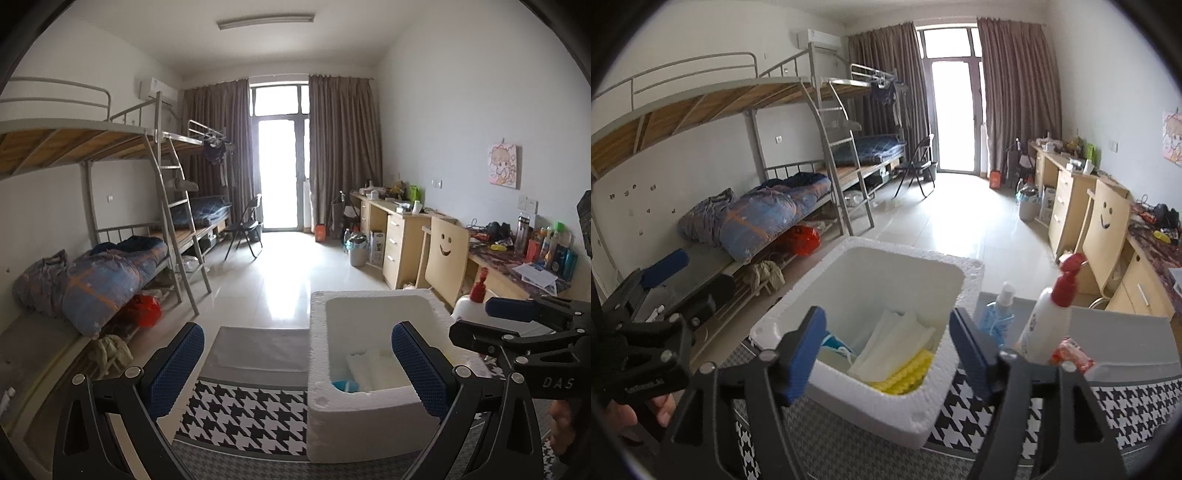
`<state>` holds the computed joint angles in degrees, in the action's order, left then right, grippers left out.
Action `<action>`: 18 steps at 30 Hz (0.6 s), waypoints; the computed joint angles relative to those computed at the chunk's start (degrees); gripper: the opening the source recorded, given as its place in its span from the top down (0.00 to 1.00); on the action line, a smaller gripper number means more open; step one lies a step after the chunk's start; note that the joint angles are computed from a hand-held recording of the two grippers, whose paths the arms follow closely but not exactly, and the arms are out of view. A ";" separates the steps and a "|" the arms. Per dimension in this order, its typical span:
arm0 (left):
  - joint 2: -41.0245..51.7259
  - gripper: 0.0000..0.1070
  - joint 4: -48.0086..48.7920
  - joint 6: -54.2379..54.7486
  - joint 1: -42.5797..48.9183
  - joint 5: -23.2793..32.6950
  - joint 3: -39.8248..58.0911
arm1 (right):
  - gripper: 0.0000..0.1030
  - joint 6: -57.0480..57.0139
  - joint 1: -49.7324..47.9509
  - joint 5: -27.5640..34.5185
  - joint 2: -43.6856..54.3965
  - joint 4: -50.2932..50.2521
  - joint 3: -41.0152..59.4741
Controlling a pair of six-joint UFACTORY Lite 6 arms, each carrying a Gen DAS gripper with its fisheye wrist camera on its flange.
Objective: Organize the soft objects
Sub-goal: 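Lower the white cloth into the foam box and open the right tool, then move both tools back from the foam box to the table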
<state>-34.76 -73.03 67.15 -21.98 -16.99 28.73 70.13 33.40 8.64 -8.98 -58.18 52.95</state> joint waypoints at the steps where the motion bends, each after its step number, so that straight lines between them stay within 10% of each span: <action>1: -0.96 0.05 -1.56 1.33 -0.52 -0.18 -0.37 | 0.24 1.64 0.31 0.45 -1.25 -1.74 -0.90; 18: -9.09 0.05 -18.45 16.19 -11.01 -7.83 -3.15 | 0.13 16.69 5.11 5.88 -14.33 -14.31 -10.54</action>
<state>-43.85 -91.48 83.34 -32.99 -24.82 25.57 86.83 38.51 14.52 -23.31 -72.48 42.41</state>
